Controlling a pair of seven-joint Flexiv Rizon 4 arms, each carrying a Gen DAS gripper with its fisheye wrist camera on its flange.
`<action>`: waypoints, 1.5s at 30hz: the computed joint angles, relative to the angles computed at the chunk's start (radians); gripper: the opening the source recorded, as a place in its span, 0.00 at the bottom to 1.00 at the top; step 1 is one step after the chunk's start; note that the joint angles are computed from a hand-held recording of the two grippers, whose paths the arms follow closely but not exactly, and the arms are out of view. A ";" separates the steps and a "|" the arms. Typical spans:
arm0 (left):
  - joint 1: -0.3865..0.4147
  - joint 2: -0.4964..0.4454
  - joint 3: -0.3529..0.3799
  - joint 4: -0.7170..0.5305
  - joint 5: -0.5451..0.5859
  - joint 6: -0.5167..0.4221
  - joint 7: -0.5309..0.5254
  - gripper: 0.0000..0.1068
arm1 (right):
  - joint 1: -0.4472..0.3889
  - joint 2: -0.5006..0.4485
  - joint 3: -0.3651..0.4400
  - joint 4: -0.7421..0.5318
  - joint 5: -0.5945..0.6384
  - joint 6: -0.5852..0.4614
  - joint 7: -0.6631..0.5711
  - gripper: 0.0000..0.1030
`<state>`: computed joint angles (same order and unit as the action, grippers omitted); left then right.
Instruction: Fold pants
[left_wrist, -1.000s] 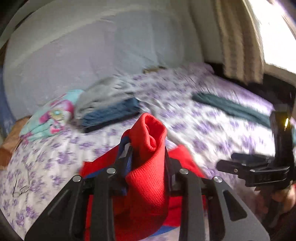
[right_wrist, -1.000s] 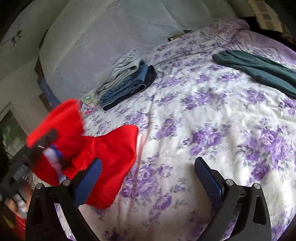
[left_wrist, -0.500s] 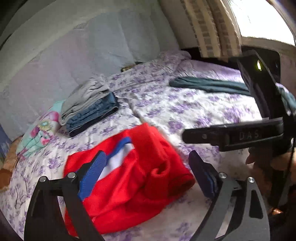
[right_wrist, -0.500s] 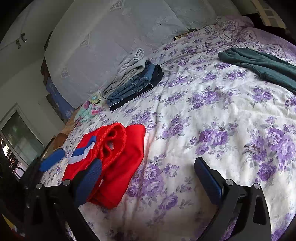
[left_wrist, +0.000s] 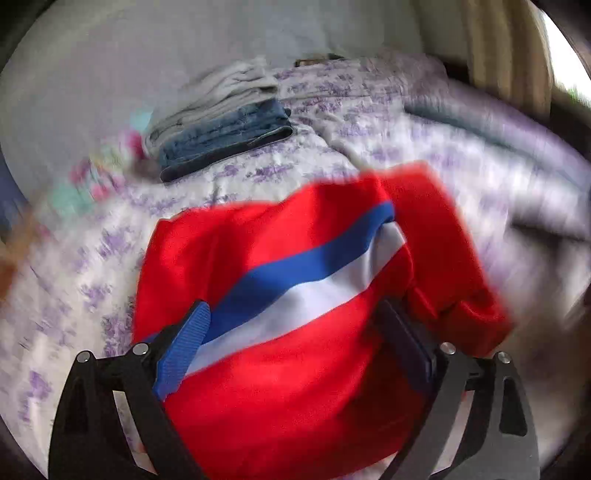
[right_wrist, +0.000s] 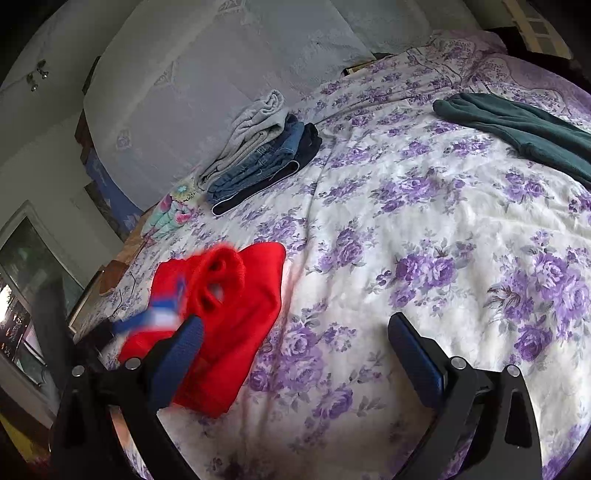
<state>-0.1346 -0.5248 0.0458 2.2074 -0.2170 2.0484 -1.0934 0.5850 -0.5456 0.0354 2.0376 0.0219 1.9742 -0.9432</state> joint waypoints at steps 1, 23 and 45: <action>-0.012 -0.001 0.002 0.012 -0.013 0.042 0.016 0.84 | 0.032 0.006 -0.045 0.008 -0.026 -0.015 0.041 0.97; 0.256 0.033 -0.177 -0.007 0.224 -0.095 -0.200 0.92 | 0.431 -0.045 -0.505 -0.114 -0.135 -0.209 -0.064 0.97; 0.272 0.040 -0.185 -0.006 0.244 -0.101 -0.230 0.93 | 0.637 0.028 -0.692 0.062 -0.130 -0.250 -0.035 0.97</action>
